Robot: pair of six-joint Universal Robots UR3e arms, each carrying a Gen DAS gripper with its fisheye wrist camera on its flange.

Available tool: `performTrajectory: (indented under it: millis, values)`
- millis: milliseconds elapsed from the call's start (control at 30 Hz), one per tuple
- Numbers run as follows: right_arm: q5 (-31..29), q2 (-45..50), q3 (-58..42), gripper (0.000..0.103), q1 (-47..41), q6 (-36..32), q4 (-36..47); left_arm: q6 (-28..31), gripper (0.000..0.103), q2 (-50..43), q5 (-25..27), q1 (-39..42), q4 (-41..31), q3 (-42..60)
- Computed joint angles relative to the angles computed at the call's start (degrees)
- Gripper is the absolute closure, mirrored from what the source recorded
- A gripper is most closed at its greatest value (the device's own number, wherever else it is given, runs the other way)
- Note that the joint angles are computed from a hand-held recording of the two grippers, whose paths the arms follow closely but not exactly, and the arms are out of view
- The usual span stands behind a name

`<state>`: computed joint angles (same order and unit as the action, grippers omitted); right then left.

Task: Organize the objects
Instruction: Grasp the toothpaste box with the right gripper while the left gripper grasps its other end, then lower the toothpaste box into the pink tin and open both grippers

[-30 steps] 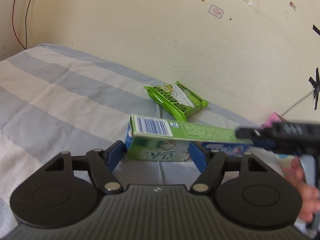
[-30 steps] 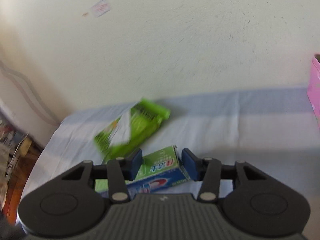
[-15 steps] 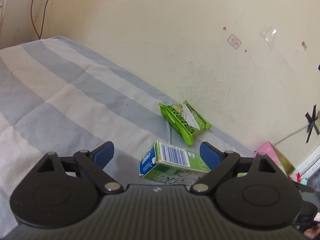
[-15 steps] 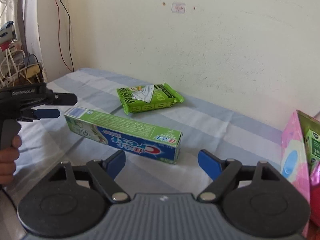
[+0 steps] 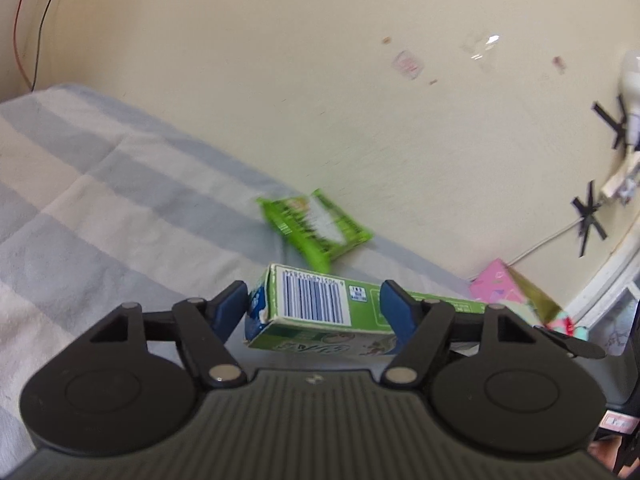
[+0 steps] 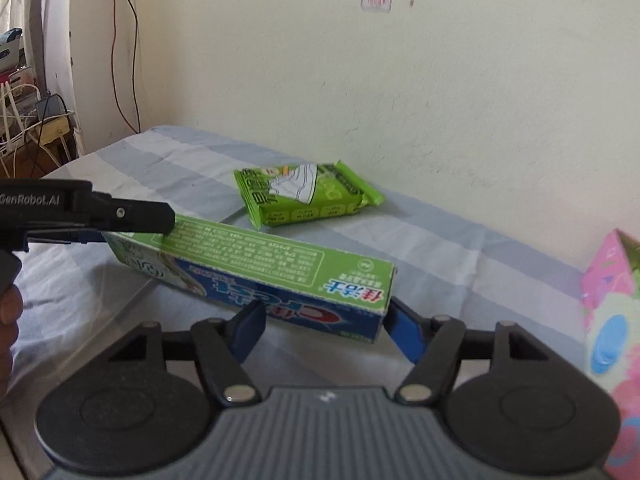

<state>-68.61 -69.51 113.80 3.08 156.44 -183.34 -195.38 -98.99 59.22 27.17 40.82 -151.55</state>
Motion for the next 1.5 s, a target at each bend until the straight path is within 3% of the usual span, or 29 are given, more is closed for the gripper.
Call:
performTrajectory:
  millis: [133, 233, 400, 533, 733, 1000, 1100, 1267, 1400, 1500]
  values:
    - [2.6, -10.6, 7.9, 0.037, -5.7, -1.9, -1.5, -3.8, 0.028, 6.4, 7.7, -11.0, -4.5, 4.6]
    - [7.1, -20.0, 14.8, 0.037, -14.1, -4.6, -1.4, -5.0, 0.028, 5.1, 16.0, -23.0, -9.3, 13.9]
    - [19.3, -36.2, 22.5, 0.037, -36.6, -13.8, 11.7, -6.3, 0.026, -7.0, 23.9, -40.3, -18.8, 34.6]
    - [24.6, -41.6, 23.1, 0.037, -52.0, -24.6, 24.5, -5.5, 0.023, -18.7, 28.1, -50.5, -28.4, 52.8]
    - [22.6, -30.5, 15.8, 0.037, -59.3, -29.9, 28.5, -2.7, 0.020, -33.1, 31.9, -57.3, -46.5, 78.2]
    - [20.9, -12.8, 5.1, 0.035, -55.1, -18.9, 18.5, 1.3, 0.014, -50.1, 40.0, -59.8, -66.7, 113.7]
    - [18.0, -7.3, 0.4, 0.032, -52.2, -14.2, 16.5, 3.5, 0.011, -57.3, 40.3, -59.6, -74.3, 127.6]
    - [20.0, -9.8, 2.8, 0.030, -55.3, -20.0, 23.9, 7.7, 0.008, -51.2, 41.3, -61.4, -71.7, 115.9]
    - [24.5, -18.0, 8.6, 0.030, -61.8, -29.2, 33.1, 7.3, 0.009, -44.3, 39.0, -61.4, -67.1, 102.5]
    - [28.5, -23.7, 11.6, 0.031, -66.5, -33.6, 38.3, 6.3, 0.009, -41.3, 40.1, -61.8, -64.4, 97.3]
